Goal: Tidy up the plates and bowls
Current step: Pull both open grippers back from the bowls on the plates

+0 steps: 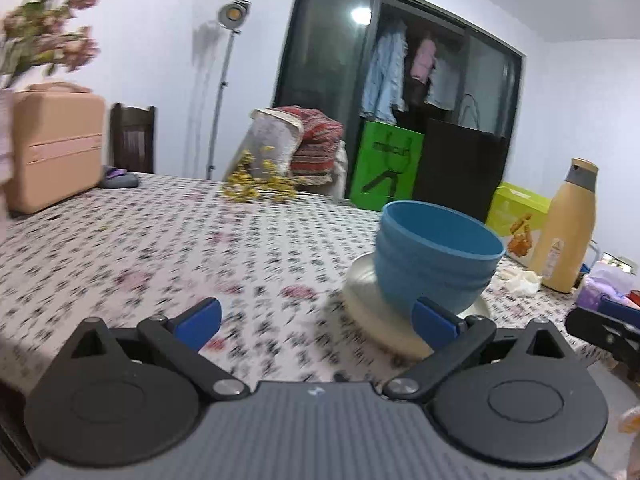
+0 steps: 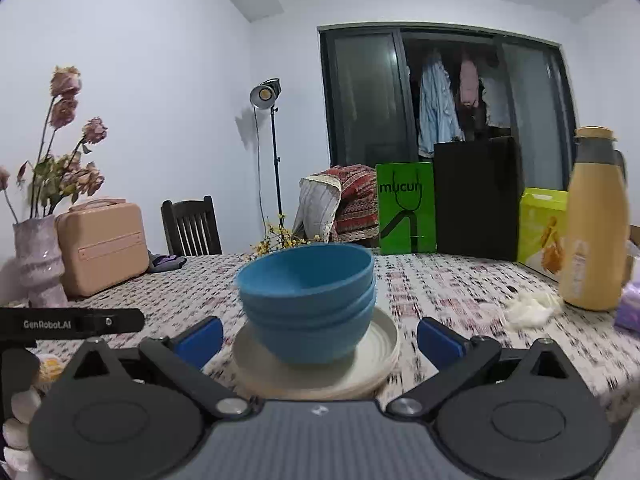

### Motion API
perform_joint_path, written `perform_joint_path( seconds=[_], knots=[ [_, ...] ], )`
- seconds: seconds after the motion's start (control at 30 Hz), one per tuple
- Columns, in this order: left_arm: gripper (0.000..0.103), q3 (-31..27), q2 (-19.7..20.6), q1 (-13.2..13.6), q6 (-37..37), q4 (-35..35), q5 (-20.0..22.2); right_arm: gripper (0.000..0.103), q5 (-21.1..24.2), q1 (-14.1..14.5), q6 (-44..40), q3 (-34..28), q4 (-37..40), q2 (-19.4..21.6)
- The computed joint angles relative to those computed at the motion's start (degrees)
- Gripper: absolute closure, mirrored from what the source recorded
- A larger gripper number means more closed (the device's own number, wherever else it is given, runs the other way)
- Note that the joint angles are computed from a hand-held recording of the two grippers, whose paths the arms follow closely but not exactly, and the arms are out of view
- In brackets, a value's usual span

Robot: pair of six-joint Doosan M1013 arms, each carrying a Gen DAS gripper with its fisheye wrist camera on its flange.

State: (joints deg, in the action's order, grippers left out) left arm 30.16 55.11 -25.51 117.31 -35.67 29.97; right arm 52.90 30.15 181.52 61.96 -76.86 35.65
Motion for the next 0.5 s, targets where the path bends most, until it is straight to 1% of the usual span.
perform_joint_path(
  seconds=[0.1, 0.2, 0.23, 0.33, 0.5],
  knots=[
    [0.0, 8.2, -3.8, 0.6, 7.1, -5.6, -4.1, 0.0, 2.9, 2.0, 0.6, 0.8, -1.5, 0.3],
    [0.0, 16.3, -7.6, 1.0, 18.8, -14.9, -8.9, 0.0, 6.3, 3.8, 1.6, 1.8, -2.8, 0.6],
    [0.0, 18.6, -8.6, 1.2, 24.2, -19.7, -9.9, 0.0, 6.6, 4.2, 2.6, 2.7, -3.0, 0.3],
    [0.0, 23.5, -10.9, 1.6, 37.7, -31.8, -11.0, 0.0, 7.7, 5.2, 5.0, 4.1, -2.7, -0.1],
    [0.0, 28.1, -12.6, 1.9, 56.0, -46.7, -11.0, 0.0, 10.9, 6.6, 6.6, 5.1, -2.5, -0.2]
  ],
)
